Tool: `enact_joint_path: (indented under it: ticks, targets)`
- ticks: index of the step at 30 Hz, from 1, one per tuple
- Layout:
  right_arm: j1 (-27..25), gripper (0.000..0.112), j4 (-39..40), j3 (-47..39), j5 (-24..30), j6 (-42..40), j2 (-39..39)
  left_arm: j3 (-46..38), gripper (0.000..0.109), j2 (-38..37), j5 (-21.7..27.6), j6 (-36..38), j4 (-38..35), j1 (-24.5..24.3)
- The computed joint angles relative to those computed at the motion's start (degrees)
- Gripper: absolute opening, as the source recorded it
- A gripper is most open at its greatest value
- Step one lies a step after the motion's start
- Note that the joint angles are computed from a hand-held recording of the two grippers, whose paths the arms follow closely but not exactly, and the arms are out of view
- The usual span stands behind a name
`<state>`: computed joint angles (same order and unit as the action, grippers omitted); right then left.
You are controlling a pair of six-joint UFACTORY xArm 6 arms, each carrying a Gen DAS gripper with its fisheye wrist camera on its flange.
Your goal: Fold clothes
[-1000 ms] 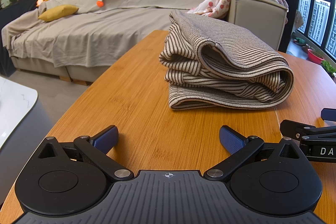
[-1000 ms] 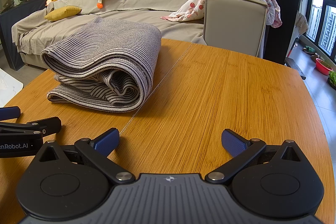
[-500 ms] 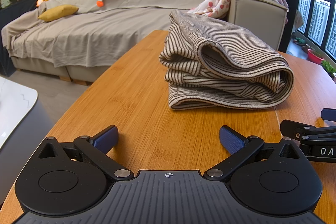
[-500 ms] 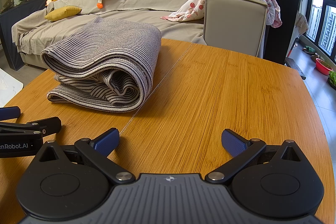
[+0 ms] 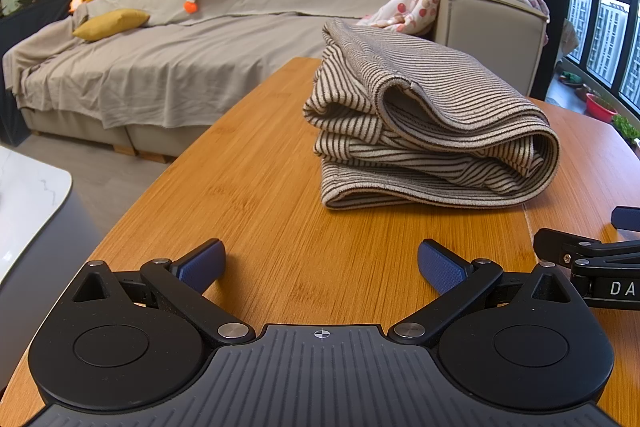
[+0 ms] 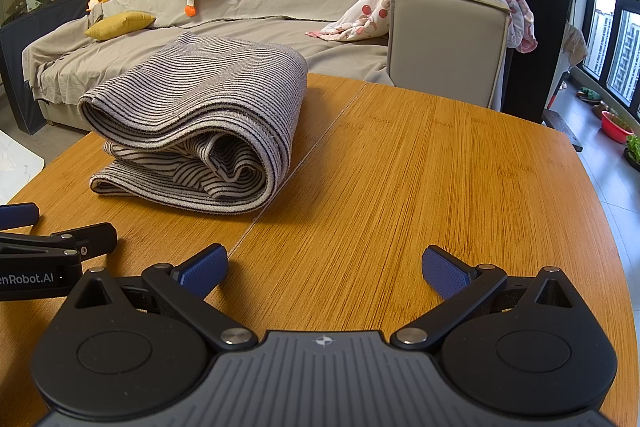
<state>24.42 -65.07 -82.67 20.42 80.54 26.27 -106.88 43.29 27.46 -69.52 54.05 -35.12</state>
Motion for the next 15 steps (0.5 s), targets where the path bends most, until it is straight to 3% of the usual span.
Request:
enact_joint_path:
  ticks: [15]
  targets:
    - [-0.24, 0.103, -0.10, 0.01, -0.27, 0.14, 0.06, -0.10, 0.103, 0.08, -0.47, 0.76, -0.34, 0.26]
